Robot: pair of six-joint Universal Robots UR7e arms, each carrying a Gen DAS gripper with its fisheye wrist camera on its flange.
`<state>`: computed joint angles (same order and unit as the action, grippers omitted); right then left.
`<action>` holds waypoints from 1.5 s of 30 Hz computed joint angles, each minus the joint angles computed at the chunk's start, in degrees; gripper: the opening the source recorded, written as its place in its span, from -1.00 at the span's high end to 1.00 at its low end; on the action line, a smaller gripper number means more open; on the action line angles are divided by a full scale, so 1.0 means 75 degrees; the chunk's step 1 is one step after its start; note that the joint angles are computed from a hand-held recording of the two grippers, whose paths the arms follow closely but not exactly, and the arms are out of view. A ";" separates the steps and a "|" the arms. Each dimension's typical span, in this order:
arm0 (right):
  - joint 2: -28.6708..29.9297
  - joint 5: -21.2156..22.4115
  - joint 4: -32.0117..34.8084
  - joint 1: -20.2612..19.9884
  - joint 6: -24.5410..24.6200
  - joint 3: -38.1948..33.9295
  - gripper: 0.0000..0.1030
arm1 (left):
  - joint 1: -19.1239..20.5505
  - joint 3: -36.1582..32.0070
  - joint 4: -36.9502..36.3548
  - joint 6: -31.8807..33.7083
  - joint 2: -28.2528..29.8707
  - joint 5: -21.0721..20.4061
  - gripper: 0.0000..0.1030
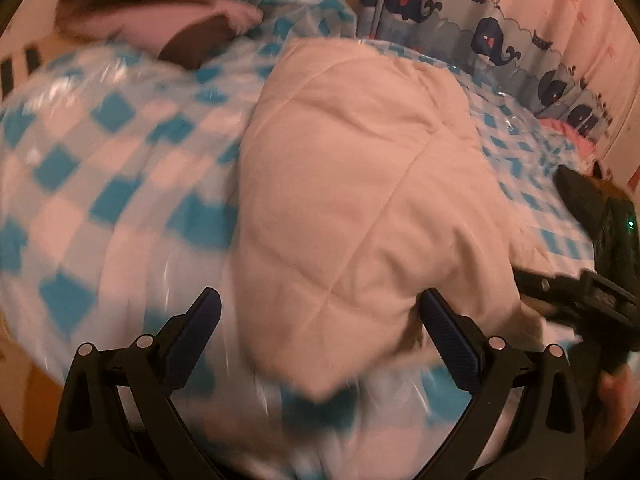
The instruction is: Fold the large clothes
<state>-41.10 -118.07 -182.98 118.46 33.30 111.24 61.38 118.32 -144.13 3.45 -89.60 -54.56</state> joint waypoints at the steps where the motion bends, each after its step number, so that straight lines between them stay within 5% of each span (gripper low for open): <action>1: 0.0100 0.0564 -0.0439 -0.0122 -0.0014 0.0028 -0.91 | -0.0092 -0.0026 -0.0451 0.0328 0.0222 0.0192 -0.87; 4: 0.0200 0.1800 -0.0774 -0.0397 -0.0148 0.0081 -0.90 | -0.0518 -0.0197 -0.0811 0.0950 0.0467 0.0787 -0.86; 8: -0.0233 0.1008 -0.0754 -0.0191 -0.0470 0.0485 -0.90 | -0.0742 -0.0235 0.0037 0.1276 -0.0164 0.0535 -0.87; 11: -0.0693 0.0039 -0.1243 -0.0059 -0.0745 0.0704 -0.90 | -0.0751 -0.0295 -0.0604 0.1446 -0.0395 0.0242 -0.87; 14: -0.1000 0.0605 -0.0702 -0.0628 -0.0938 0.0256 -0.90 | -0.0581 -0.0827 -0.1723 0.1662 0.0355 0.0054 -0.87; 16: -0.0877 0.0413 -0.0024 -0.0967 -0.1040 -0.0411 -0.90 | -0.0273 -0.1304 -0.2146 0.1934 0.1092 0.0039 -0.87; 18: -0.0672 0.1115 0.0204 -0.1505 -0.0767 -0.0836 -0.90 | 0.0260 -0.1880 -0.1290 0.1486 0.1838 -0.0303 -0.87; 20: -0.0195 0.2715 0.0170 -0.2014 -0.0251 -0.1301 -0.91 | 0.0722 -0.1902 -0.0676 0.0719 0.2105 -0.1080 -0.86; 23: 0.0151 0.3979 0.0736 -0.2403 -0.1051 -0.1957 -0.91 | 0.0399 -0.1246 -0.1143 0.0877 0.1866 -0.0506 -0.85; 26: -0.0177 0.4134 0.0414 -0.2544 -0.1302 -0.1750 -0.90 | 0.0324 -0.1448 -0.0155 0.0725 0.1571 -0.0906 -0.84; 29: -0.0779 0.4146 0.0079 -0.2528 -0.1706 -0.1184 -0.90 | 0.0367 -0.1771 -0.0524 0.0330 0.1396 -0.1608 -0.84; 34: -0.0369 0.4769 0.1228 -0.2696 -0.1646 -0.2156 -0.90 | 0.0182 -0.2637 -0.0732 0.0187 0.2451 -0.1900 -0.85; 37: 0.0146 0.6012 0.1534 -0.2875 -0.1488 -0.2821 -0.91 | 0.0220 -0.3067 -0.0369 -0.0236 0.3268 -0.1453 -0.85; 40: 0.0308 0.7308 0.1925 -0.2717 -0.2184 -0.3252 -0.91 | 0.0053 -0.2875 -0.0638 0.0338 0.3312 -0.1563 -0.85; 45: -0.0072 0.7455 0.2347 -0.2442 -0.3004 -0.3217 -0.91 | -0.0012 -0.3036 -0.0357 0.0324 0.3189 -0.2310 -0.85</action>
